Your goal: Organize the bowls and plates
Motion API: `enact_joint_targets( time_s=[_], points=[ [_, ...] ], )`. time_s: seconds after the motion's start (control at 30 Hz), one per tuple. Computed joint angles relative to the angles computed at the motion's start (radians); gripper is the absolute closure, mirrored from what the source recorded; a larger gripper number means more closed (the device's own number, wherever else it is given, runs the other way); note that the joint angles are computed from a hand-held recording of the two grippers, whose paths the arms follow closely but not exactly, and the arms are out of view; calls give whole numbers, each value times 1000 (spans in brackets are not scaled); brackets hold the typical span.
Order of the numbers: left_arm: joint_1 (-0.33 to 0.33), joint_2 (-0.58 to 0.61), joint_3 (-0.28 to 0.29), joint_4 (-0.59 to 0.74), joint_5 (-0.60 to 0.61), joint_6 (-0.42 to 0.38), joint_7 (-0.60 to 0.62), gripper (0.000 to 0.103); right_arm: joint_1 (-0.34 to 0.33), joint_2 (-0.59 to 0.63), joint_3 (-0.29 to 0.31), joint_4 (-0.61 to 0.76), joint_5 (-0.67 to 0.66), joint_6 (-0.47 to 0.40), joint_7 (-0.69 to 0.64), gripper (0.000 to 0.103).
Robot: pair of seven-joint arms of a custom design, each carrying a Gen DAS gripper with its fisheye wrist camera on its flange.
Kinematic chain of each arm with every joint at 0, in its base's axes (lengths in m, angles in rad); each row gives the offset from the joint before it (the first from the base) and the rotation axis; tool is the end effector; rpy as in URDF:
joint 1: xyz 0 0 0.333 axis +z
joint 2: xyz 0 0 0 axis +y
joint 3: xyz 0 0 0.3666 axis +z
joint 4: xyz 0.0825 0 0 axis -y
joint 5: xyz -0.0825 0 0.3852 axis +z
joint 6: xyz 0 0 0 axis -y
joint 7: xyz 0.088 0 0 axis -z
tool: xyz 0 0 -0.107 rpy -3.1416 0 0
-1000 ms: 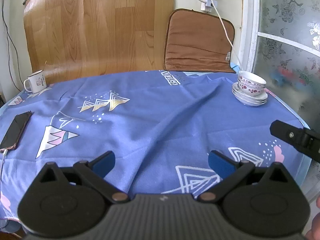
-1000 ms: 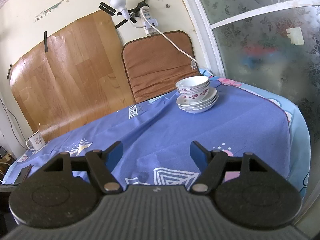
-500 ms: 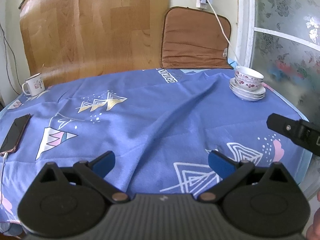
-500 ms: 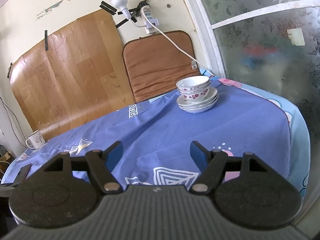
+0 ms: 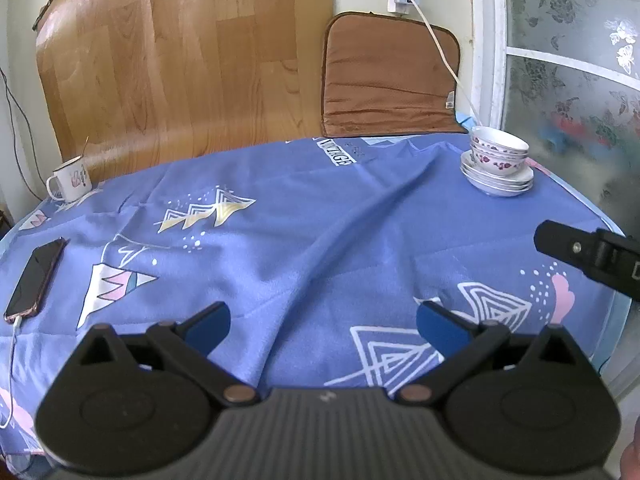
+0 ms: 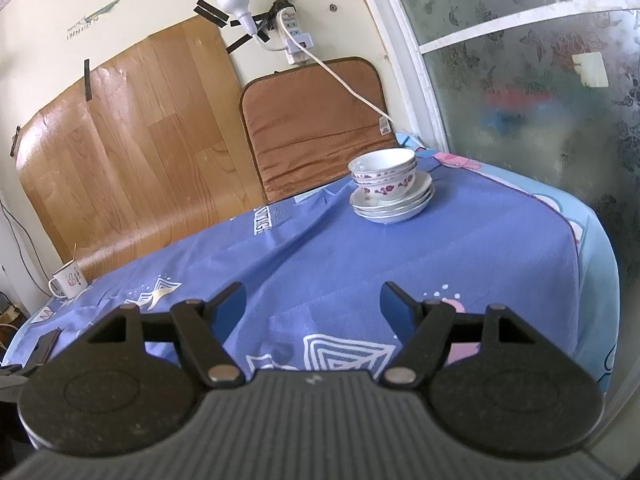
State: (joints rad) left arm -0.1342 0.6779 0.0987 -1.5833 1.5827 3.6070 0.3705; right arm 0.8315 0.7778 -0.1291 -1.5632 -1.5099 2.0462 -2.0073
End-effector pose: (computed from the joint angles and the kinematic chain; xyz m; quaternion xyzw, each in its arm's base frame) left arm 0.6776 -0.1665 0.3420 -0.3814 0.8085 -0.3863 0.2273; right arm 0.5888 0.4516 0.2447 -0.2494 0.7584 -0.4486 0.4018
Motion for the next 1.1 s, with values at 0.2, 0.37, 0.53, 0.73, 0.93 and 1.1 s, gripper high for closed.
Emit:
enact_joint_targets(
  time_s=[0.2, 0.37, 0.53, 0.73, 0.93, 1.1],
  points=[
    [3, 1, -4, -3, -8, 6, 12, 0, 2, 5, -2, 6, 0, -5, -6, 27],
    [15, -2, -14, -10, -32, 7, 30, 0, 3, 2, -3, 4, 3, -6, -5, 27],
    [17, 1, -16, -1, -15, -2, 10, 0, 7, 9, -4, 12, -2, -10, -9, 27],
    [15, 5, -8, -1, -29, 8, 12, 0, 4, 10, -5, 13, -1, 3, -8, 27],
    [49, -4, -48, -33, -91, 4, 97, 0, 7, 10, -5, 13, -2, -2, -17, 27],
    [76, -5, -81, -46, -114, -1, 134, 0, 3, 12, -5, 18, 2, 9, -31, 27]
  ],
)
